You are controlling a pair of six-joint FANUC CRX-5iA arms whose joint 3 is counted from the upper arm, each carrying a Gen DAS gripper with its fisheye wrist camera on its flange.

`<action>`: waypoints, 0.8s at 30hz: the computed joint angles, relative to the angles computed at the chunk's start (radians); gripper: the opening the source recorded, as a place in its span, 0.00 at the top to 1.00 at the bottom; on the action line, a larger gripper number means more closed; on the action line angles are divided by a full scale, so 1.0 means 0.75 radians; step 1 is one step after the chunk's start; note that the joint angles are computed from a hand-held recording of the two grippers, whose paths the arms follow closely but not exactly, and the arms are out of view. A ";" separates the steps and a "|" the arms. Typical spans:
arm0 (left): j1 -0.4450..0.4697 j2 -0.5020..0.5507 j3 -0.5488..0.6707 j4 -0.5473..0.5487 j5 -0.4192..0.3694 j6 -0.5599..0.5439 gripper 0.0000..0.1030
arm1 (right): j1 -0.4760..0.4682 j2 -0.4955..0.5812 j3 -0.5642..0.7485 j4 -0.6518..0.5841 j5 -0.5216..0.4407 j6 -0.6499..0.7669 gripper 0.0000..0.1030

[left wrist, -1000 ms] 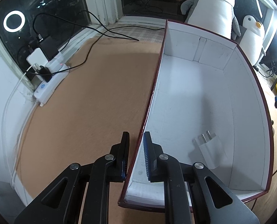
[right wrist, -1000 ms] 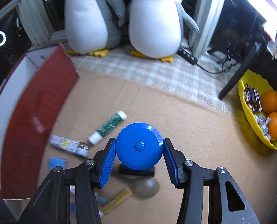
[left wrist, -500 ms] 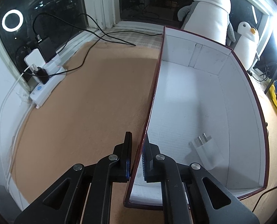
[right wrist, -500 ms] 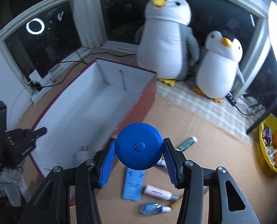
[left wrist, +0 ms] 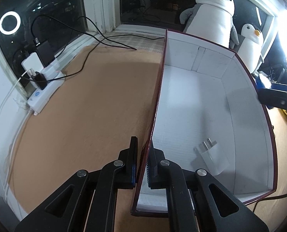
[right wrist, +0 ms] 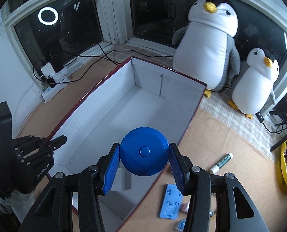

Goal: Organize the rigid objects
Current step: 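Carry the tape measure into the box and open the right gripper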

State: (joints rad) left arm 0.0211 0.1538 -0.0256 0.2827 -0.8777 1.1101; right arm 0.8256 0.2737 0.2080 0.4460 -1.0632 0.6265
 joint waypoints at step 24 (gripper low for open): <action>0.003 0.004 -0.003 0.012 0.002 -0.009 0.94 | -0.048 0.227 0.245 -0.088 -0.097 0.124 0.55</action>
